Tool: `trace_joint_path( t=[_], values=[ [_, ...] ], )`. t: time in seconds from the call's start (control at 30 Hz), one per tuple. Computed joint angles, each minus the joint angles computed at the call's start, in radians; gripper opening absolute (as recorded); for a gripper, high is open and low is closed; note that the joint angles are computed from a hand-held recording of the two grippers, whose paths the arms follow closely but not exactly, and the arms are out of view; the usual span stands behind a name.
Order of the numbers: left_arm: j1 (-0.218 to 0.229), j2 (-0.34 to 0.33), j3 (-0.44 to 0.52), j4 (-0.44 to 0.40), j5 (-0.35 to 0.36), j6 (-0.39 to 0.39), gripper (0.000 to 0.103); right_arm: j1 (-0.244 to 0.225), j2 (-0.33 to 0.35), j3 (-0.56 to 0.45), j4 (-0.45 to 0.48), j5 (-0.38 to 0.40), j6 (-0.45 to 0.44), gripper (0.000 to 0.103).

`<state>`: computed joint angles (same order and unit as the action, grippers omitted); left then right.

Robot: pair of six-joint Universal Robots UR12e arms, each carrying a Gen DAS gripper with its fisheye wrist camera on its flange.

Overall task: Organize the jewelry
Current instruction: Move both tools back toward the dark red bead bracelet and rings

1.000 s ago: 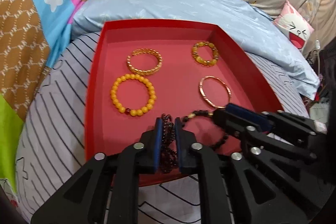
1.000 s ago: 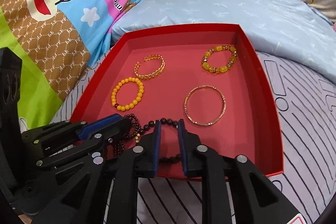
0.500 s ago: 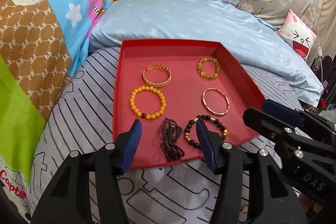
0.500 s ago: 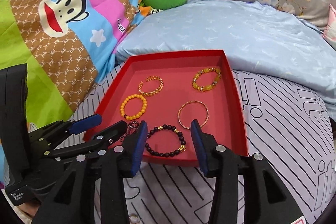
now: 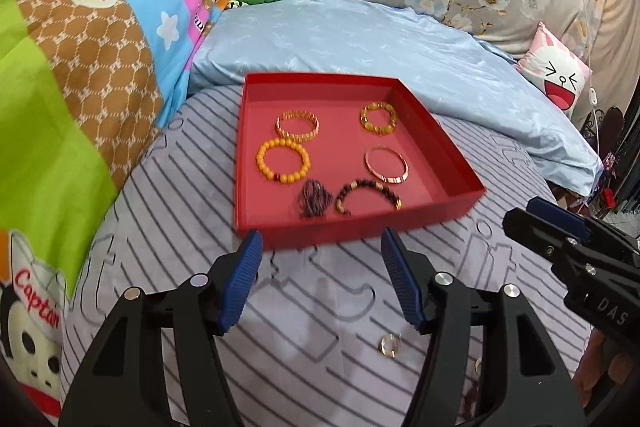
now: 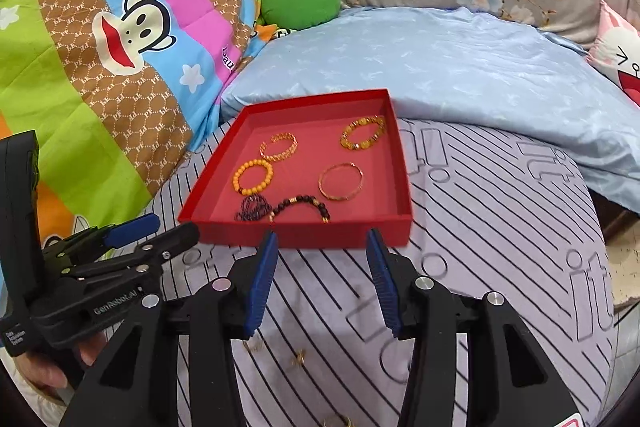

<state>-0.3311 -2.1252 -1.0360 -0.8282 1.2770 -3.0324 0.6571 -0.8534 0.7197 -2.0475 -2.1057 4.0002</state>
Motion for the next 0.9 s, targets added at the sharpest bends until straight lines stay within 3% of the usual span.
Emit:
trace_joint_path(
  t=[0.43,0.9],
  values=[
    [0.004,0.113,-0.183,0.028,0.011,0.036,0.063,0.057,-0.09,0.16,0.058,-0.016,0.113,0.045],
    [0.006,0.186,-0.308,0.005,0.013,0.057,0.063,0.083,-0.122,0.252,0.073,0.049,0.203,0.045]
  ],
)
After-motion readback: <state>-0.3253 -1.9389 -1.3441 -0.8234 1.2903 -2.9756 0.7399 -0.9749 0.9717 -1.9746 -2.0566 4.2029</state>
